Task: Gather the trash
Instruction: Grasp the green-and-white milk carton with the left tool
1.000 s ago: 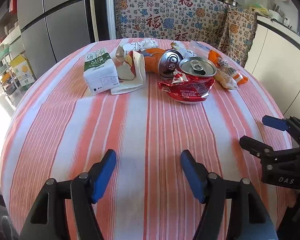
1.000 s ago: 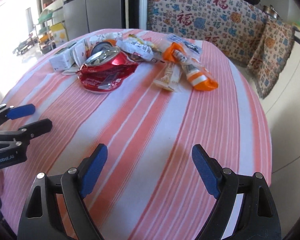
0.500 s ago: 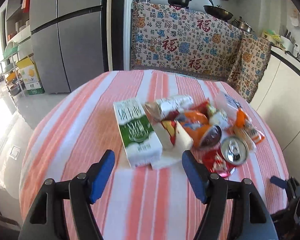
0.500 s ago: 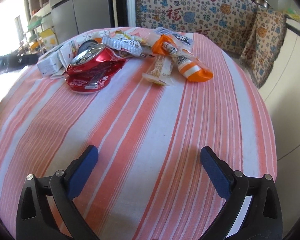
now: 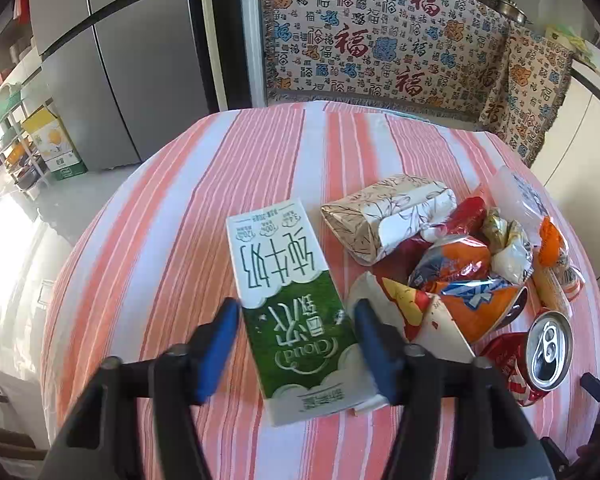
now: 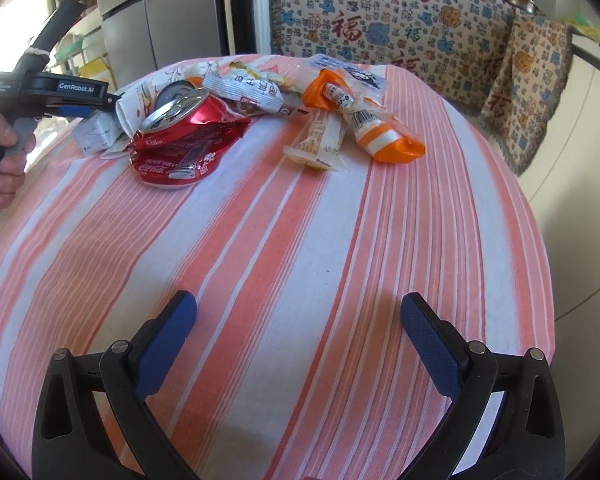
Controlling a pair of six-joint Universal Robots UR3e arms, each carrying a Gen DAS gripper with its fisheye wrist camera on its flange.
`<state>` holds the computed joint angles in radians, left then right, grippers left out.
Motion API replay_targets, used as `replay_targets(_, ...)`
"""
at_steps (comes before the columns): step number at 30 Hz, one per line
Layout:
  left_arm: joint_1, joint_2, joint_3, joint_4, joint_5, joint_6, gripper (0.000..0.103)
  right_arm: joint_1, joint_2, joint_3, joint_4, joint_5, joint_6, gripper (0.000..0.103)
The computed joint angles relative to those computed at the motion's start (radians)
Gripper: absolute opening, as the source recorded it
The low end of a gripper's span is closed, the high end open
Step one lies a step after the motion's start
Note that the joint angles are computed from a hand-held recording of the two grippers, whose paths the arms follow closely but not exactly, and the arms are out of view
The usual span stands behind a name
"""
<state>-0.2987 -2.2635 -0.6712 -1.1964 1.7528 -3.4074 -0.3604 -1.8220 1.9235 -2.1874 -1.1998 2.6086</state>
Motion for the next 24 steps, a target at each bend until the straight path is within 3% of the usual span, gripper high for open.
replay_targets(8, -0.048, 0.289, -0.433, 0.193, 0.045, 0.010, 0.048, -0.004, 0.006, -0.007, 0.003, 0.002, 0.003, 0.101)
replay_targets(13, -0.155, 0.477, -0.709, 0.283, 0.089, -0.035, 0.048, -0.005, 0.008, -0.009, 0.003, 0.003, 0.001, 0.101)
replay_targets(19, -0.281, 0.496, -0.820, 0.378, 0.137, -0.112, 0.049, -0.005, 0.008, -0.006, -0.004, -0.005, 0.012, 0.101)
replay_targets(24, -0.299, 0.434, -0.793, 0.403, 0.175, -0.120, 0.068, 0.001, 0.011, -0.005, -0.014, -0.019, 0.026, 0.102)
